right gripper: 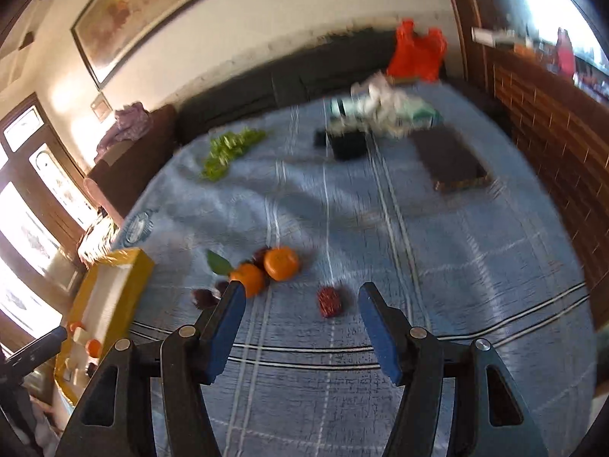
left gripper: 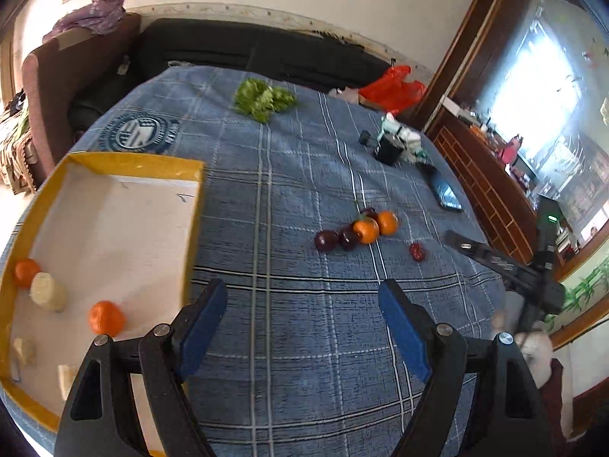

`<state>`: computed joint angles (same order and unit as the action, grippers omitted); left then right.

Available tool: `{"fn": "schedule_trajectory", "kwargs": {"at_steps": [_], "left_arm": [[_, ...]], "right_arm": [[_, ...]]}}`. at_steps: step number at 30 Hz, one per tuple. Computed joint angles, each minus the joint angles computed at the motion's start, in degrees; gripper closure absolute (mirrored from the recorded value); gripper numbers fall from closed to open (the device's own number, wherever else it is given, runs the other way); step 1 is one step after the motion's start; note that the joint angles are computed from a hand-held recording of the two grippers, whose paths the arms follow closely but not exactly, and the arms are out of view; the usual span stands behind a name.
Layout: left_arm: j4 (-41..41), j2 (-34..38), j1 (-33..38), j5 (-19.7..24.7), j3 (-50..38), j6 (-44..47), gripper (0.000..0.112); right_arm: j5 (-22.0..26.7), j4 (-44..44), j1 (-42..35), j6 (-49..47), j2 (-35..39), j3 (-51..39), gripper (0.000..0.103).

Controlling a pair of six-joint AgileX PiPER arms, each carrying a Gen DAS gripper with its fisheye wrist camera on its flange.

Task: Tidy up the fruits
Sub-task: 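Grasp the leafy mandarin orange with the left tool while the right tool grasps a red date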

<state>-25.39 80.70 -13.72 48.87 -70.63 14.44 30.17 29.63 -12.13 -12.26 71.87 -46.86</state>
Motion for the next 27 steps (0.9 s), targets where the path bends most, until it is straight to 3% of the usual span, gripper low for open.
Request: {"fn": "schedule_trajectory", "kwargs": {"at_steps": [4,10,11,12,14,18,21,25,27], "left_arm": [[2.84,2.69,-4.15,-2.87,-1.35,-1.24,0.032],[3.56,10.27,-9.36,-6.81,-6.69,-0.27,0.033],[4.44,12.13,-10.5,-7.3,-8.2,-0.54,0.033],[6.22,14.23,-12.05,-7.95,-9.8,-1.72,0.034],[11.37,18.96,-15.28,-8.27,-13.81,-5.18,0.034],[18.25,25.16,-19.33,-8.75,-18.77,-8.16,0.035],[22.54,29.46,-21.27,-8.52,-23.17,-8.91,0.041],[24.51,35.65,-22.05,-5.21,-30.99,-8.6,0.047],[24.47,38.1,-22.08,-3.63,-33.95,-7.69,0.05]], "right_arm": [[-3.52,2.94,0.34,-4.96,8.0,-0.83,0.045],[-8.43,-3.08,2.92,-1.67,12.25,-0.35,0.049],[-9.15,-4.46,3.28,-0.82,12.3,-0.14,0.053],[-9.68,-6.62,3.78,0.91,12.37,-0.04,0.067],[-10.89,-12.65,5.11,6.23,12.42,0.25,0.082],[-10.91,-7.82,3.84,1.36,10.65,1.75,0.082],[-9.71,0.97,0.93,-6.88,9.2,2.74,0.082],[-7.65,9.45,-2.34,-14.7,8.39,3.28,0.082],[-7.61,9.63,-2.44,-14.67,8.21,3.22,0.082]]}}
